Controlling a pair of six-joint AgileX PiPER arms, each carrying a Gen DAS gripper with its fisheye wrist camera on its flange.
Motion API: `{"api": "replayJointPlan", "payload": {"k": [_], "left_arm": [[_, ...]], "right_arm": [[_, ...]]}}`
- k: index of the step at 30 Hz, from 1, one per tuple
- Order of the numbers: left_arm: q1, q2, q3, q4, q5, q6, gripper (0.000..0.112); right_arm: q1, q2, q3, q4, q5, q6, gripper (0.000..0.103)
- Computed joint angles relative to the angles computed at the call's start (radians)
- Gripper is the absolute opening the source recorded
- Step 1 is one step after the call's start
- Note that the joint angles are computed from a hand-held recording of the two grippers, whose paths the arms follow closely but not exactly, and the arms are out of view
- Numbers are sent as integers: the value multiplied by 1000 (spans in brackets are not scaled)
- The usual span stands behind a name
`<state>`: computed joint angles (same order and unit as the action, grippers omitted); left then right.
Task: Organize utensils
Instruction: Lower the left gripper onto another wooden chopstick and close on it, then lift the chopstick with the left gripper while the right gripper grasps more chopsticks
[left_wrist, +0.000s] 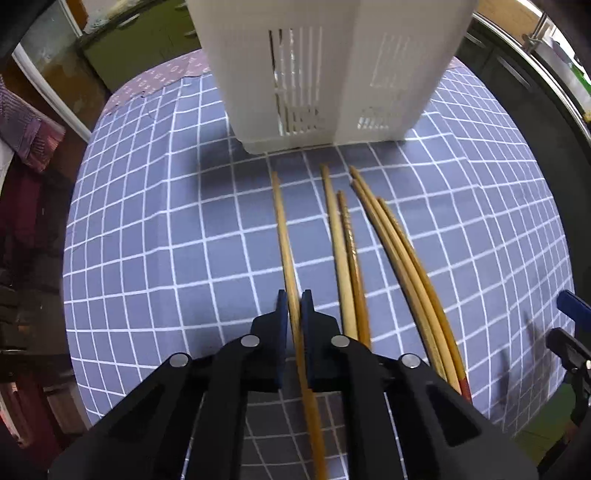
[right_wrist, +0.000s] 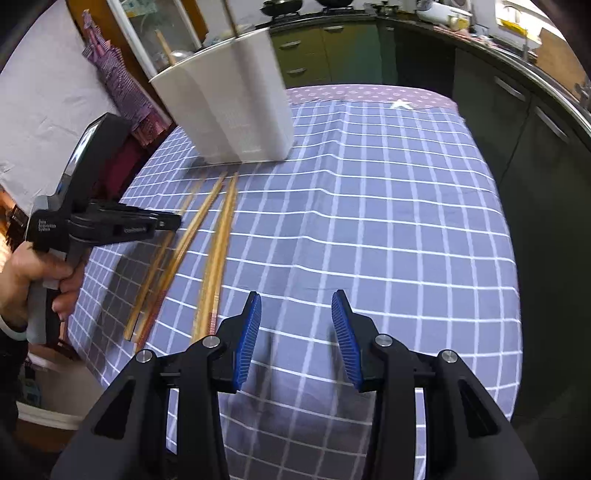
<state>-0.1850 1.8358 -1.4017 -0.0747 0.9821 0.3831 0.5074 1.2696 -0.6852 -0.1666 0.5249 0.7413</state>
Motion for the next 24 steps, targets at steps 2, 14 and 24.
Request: {"api": "replayJointPlan", "payload": {"k": [2,14,24], "left_arm": [[20,-12,7,-13,-11,23,7],[307,-320,214,-432,-23,460,7],[441,-452,276,-606,84,675,6]], "right_arm": [[-7,38,-42,49,8,-66,40],[-87,377,-356,369,93,-449,14],[-47,554,-561,255,217,-388,12]]}}
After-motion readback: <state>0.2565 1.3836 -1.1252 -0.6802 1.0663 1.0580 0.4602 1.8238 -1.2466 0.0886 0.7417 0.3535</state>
